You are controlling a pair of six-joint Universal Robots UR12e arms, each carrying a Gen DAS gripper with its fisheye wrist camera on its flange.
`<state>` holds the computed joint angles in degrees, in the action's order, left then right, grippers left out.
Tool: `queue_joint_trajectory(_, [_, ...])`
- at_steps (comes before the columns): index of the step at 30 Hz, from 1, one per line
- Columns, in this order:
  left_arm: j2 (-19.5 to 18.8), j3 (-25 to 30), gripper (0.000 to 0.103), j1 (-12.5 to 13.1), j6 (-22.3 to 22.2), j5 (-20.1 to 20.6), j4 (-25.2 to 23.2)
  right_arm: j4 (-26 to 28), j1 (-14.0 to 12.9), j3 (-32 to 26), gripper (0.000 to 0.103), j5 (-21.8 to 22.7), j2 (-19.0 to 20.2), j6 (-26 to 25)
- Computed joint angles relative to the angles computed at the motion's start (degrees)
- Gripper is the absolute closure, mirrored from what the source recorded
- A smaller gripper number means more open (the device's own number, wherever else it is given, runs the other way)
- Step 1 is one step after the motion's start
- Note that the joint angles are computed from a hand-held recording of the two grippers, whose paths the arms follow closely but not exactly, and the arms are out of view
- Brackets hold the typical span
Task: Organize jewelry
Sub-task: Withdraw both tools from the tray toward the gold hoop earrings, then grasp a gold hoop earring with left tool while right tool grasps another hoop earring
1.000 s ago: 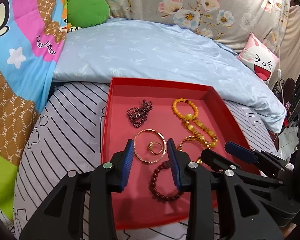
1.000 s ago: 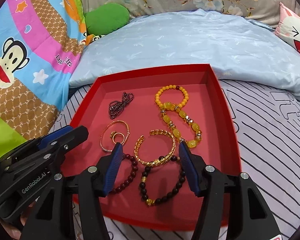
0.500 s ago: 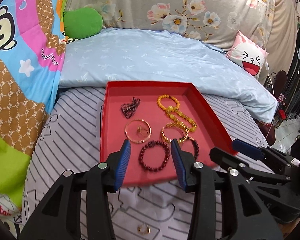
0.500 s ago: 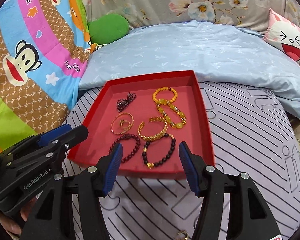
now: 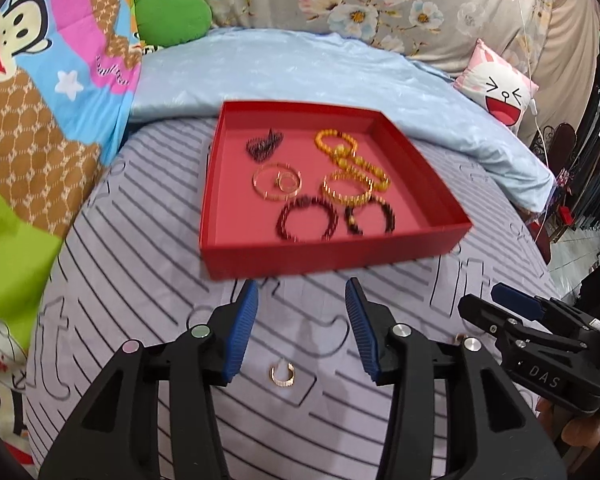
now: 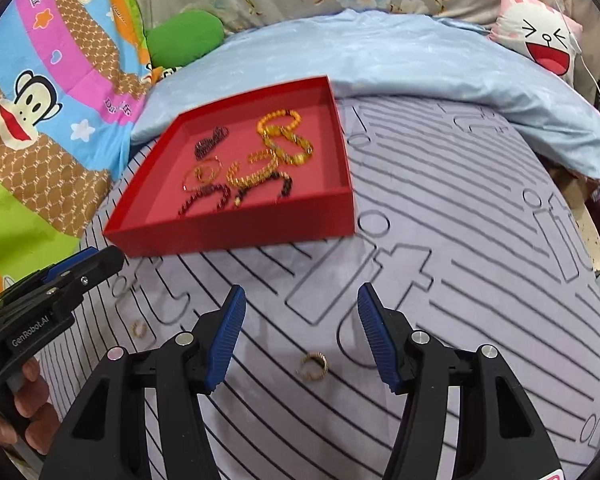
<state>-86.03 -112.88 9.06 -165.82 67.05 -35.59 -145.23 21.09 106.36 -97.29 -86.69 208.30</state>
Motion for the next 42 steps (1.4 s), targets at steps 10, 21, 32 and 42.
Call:
queue_joint_trajectory(10, [1.42,-2.83,0.053,0.5,-0.57,1.27,-0.67,1.54,1.16,1.77,0.046,-1.02,-0.43,0.22])
queue_joint_trajectory(21, [2.51,-4.68,0.053,1.22,-0.23,1.49,-2.34,1.86,1.72,2.63,0.046,-2.68,-0.79,0.53])
queue_joint_trajectory(32, [2.49,-5.04,0.053,1.05,-0.55,2.31,-2.36,1.36,2.41,2.55,0.052,-4.17,-0.39,0.04])
queue_joint_trajectory(42, [2.31,-5.2,0.052,0.66,-0.35,2.83,-1.68,1.94,2.86,1.86,0.08,-5.72,0.2,-0.74])
